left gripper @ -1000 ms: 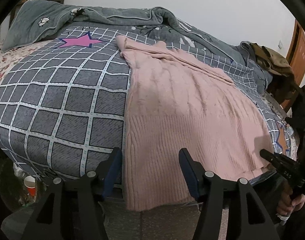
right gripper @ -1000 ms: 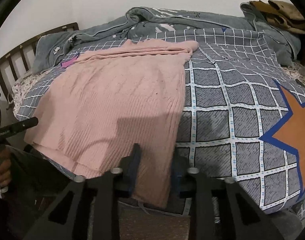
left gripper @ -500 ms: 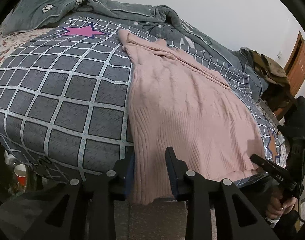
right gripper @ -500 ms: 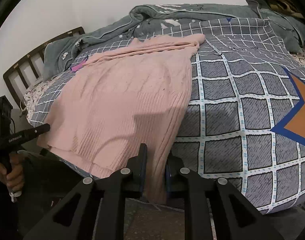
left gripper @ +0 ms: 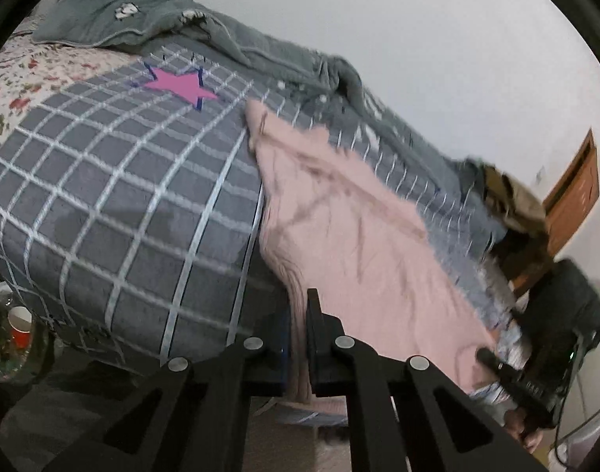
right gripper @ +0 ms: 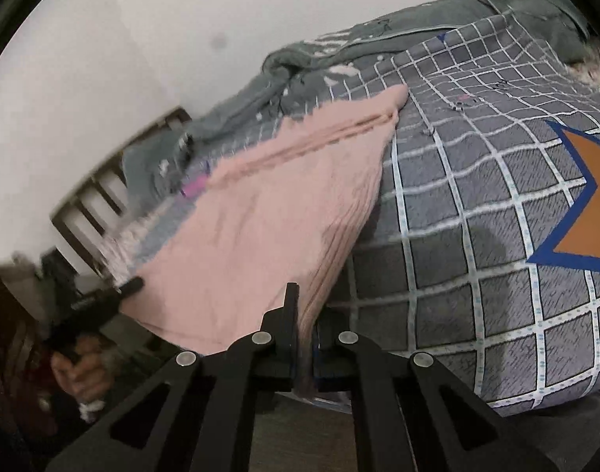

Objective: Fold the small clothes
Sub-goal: 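Grasp the sweater hem with the right tool while the left tool grasps it too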

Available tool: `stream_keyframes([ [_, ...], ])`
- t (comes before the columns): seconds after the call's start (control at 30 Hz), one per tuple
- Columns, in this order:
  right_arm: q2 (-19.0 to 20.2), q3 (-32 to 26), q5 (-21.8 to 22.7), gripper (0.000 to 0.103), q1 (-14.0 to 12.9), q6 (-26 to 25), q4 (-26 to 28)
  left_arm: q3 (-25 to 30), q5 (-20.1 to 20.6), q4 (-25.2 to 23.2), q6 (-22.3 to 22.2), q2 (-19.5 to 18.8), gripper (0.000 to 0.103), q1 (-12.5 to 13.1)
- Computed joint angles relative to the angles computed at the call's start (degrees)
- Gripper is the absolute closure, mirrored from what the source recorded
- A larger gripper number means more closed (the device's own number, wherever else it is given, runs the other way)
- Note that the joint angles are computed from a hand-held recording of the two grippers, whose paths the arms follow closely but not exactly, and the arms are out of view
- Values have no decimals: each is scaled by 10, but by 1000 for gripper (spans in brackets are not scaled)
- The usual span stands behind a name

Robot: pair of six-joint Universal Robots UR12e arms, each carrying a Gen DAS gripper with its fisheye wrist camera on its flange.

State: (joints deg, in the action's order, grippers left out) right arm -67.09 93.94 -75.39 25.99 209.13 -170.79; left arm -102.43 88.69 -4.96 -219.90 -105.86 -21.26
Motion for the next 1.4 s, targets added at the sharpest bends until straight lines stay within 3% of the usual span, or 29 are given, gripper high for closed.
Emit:
stream_keyframes([
  [0.27,15,-56,47,98,-17,63,-44,57,1,-3,-22,-5,96,12],
  [0.5,67,-154,74,98,-39,143,-67,162,21,-44,-30,-58,96,27],
  [0.73,144,-280,77,98,-56,172,-4,275,44,-95,-12,-136,96,36],
  [0.93,221,-402,73,98,-63,140,93,369,65,-160,23,-201,96,41],
  [1.03,262,-468,77,97,-66,123,147,398,34,-173,22,-225,95,52],
  [1.13,295,-526,70,84,-65,75,202,414,43,-187,7,-237,93,55],
  [1.17,301,-536,56,83,-63,57,213,413,44,-184,5,-239,88,55],
  [1.23,304,-540,33,81,-60,33,222,409,37,-171,5,-240,63,57],
  [1.4,299,-528,31,81,-60,21,243,405,50,-179,7,-241,62,53],
])
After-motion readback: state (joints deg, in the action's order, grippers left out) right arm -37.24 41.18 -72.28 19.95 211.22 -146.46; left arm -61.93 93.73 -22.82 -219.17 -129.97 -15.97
